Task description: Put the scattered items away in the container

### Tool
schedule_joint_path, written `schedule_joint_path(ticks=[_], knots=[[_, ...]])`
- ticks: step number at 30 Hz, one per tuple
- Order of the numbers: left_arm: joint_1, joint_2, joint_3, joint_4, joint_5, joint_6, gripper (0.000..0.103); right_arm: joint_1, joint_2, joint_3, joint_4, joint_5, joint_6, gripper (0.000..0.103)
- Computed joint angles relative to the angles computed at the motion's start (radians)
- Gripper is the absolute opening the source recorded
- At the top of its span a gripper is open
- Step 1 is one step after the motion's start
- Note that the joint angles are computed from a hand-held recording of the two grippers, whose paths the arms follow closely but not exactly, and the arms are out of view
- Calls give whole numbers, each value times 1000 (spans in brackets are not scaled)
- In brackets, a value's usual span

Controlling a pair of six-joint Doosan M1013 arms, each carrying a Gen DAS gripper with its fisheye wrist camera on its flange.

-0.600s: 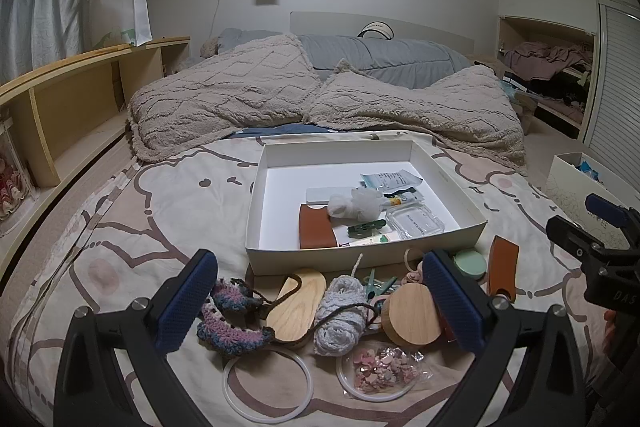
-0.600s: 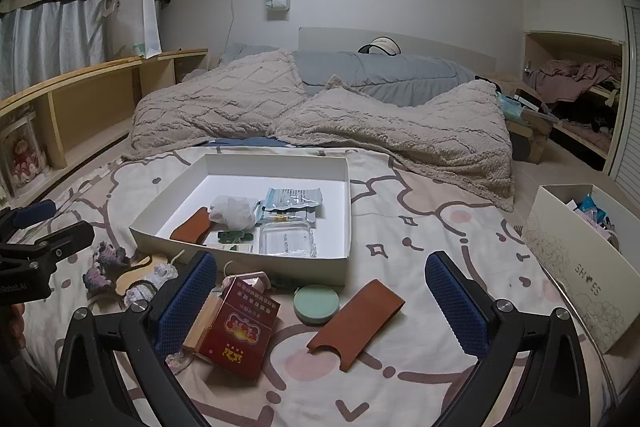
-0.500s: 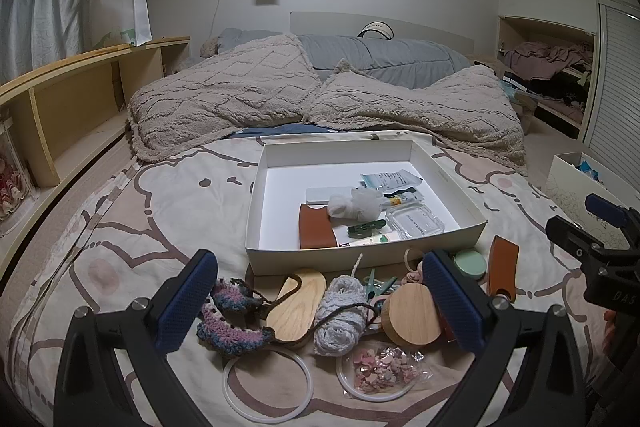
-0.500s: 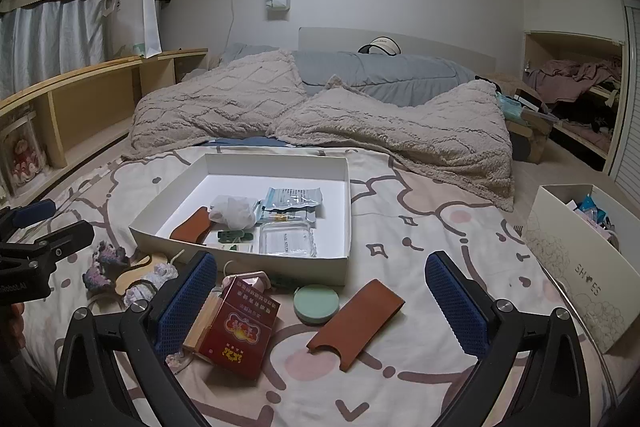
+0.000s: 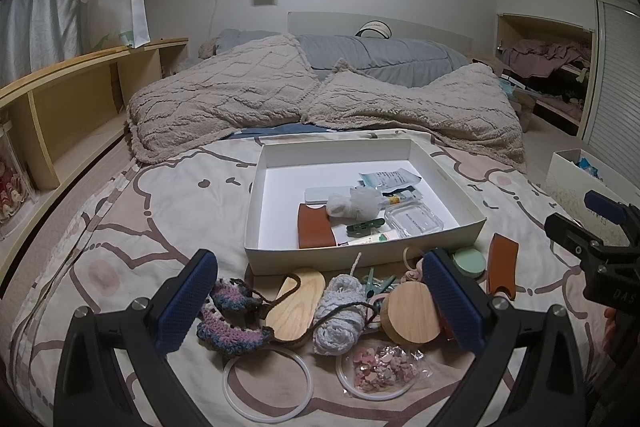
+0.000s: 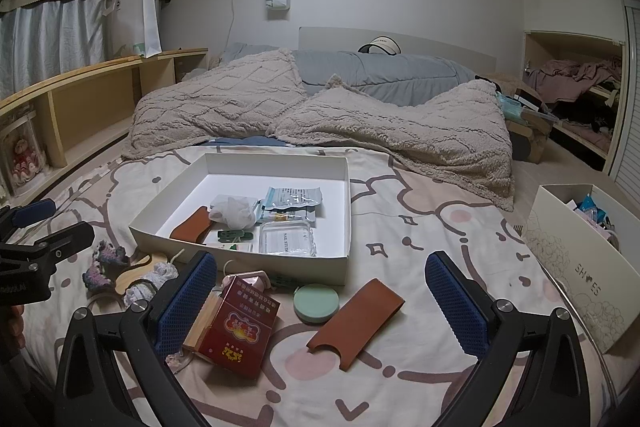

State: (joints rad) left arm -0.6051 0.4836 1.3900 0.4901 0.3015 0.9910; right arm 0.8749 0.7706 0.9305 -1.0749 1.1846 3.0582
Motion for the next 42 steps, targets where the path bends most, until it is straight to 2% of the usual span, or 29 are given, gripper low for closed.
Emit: schedule_joint_path(ticks=[24,28,35,42], knots=[[-1,-1,1,3,1,-4,103,-1,0,-1,-1,1,6,103],[1,-4,-6,6,23,-7,103,-3,-2,1,4,1,14,103],[15,4,-16,74,52,-102,103,-10,-29,38,8,12,59,103],[39,21,-32,75,117,-159,103,-27,-53,88,24,31,132,103]])
